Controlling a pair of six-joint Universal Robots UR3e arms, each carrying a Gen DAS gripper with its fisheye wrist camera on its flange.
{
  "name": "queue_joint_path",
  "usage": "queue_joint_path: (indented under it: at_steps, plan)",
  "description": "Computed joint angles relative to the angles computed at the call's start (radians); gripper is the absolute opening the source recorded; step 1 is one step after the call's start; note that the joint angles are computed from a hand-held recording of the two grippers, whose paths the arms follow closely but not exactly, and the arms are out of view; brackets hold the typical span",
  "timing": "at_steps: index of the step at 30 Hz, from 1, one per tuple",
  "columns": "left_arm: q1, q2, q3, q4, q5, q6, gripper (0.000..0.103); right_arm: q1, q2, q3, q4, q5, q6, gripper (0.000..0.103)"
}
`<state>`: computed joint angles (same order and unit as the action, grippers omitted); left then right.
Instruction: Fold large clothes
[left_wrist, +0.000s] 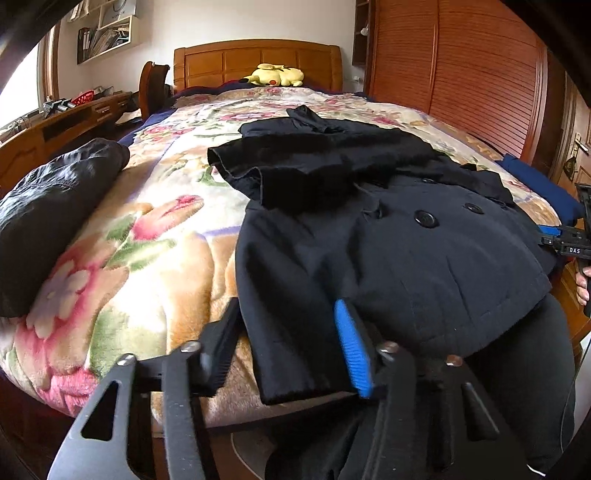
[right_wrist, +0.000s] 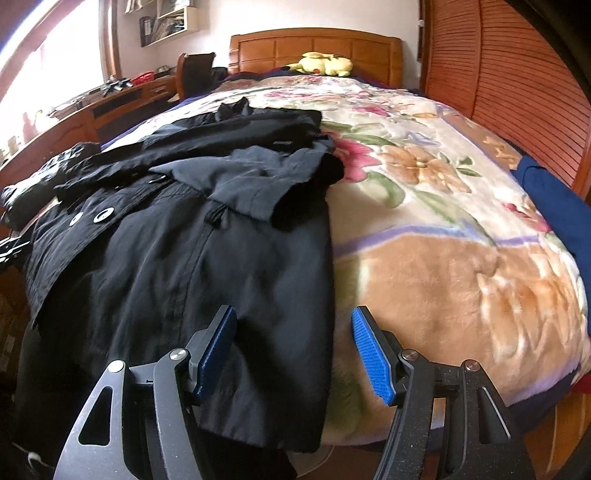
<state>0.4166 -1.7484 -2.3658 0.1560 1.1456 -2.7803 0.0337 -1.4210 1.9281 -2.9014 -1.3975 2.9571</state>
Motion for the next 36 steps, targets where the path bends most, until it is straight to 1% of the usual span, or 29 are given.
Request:
queue_joint_path:
  at_steps: [1, 2, 3, 4, 5, 7, 10, 14, 18, 21, 22, 25, 27, 30, 32, 33, 34, 35, 36]
  plan:
    - [-0.003, 0.003, -0.003, 0.005, 0.002, 0.001, 0.038, 0.002, 0.004, -0.005, 0.007, 0.001, -0.008, 0.059]
    - [-0.006, 0.01, -0.004, 0.0, 0.007, -0.001, 0.027, 0.0, 0.003, -0.005, 0.011, 0.012, -0.017, 0.051]
    - [-0.005, 0.021, -0.002, -0.014, 0.003, -0.001, 0.018, 0.006, 0.004, -0.01, 0.017, 0.01, -0.026, 0.048]
    - [0.001, 0.043, -0.003, -0.039, -0.013, 0.004, 0.014, 0.009, 0.0, -0.004, 0.015, 0.013, -0.036, 0.034]
    - [0.003, 0.058, -0.004, -0.047, -0.023, 0.003, 0.007, 0.01, -0.004, -0.008, 0.025, 0.02, -0.046, 0.018]
    - [0.003, 0.102, -0.01, -0.058, -0.031, -0.001, 0.006, 0.016, -0.014, -0.01, 0.02, 0.018, -0.055, 0.007]
    - [0.017, 0.191, -0.016, -0.076, -0.062, -0.018, 0.005, 0.0, -0.063, 0.016, -0.017, 0.064, -0.064, 0.005]
    - [0.053, 0.302, 0.009, -0.145, -0.132, -0.043, 0.005, -0.057, -0.166, 0.035, -0.034, 0.15, -0.052, 0.004]
    - [0.081, 0.398, 0.037, -0.194, -0.18, -0.064, 0.005, -0.134, -0.28, 0.033, 0.007, 0.264, -0.046, 0.004]
    - [0.129, 0.496, 0.042, -0.242, -0.246, -0.073, 0.005, -0.201, -0.372, 0.036, 0.055, 0.347, -0.054, 0.004]
    - [0.131, 0.507, 0.049, -0.243, -0.252, -0.08, 0.005, -0.23, -0.408, 0.04, 0.073, 0.383, -0.055, 0.004]
    - [0.167, 0.582, 0.07, -0.27, -0.302, -0.101, 0.005, -0.354, -0.528, 0.058, 0.149, 0.523, -0.067, 0.004]
    - [0.192, 0.604, 0.098, -0.289, -0.333, -0.112, 0.005, -0.435, -0.605, 0.058, 0.211, 0.608, -0.082, 0.004]
    - [0.232, 0.633, 0.153, -0.312, -0.39, -0.142, 0.005, -0.586, -0.741, 0.054, 0.351, 0.754, -0.133, 0.004]
    - [0.235, 0.62, 0.193, -0.299, -0.396, -0.166, 0.005, -0.686, -0.846, 0.045, 0.46, 0.818, -0.171, 0.004]
    - [0.227, 0.598, 0.219, -0.288, -0.386, -0.174, 0.005, -0.737, -0.893, 0.039, 0.504, 0.849, -0.181, 0.004]
    - [0.2, 0.558, 0.258, -0.278, -0.354, -0.18, 0.005, -0.747, -0.906, 0.034, 0.51, 0.859, -0.179, 0.004]
    - [0.176, 0.53, 0.276, -0.265, -0.328, -0.185, 0.005, -0.714, -0.885, 0.025, 0.481, 0.828, -0.169, 0.004]
    - [0.146, 0.488, 0.302, -0.25, -0.292, -0.185, 0.005, -0.64, -0.827, 0.0, 0.422, 0.743, -0.146, 0.004]
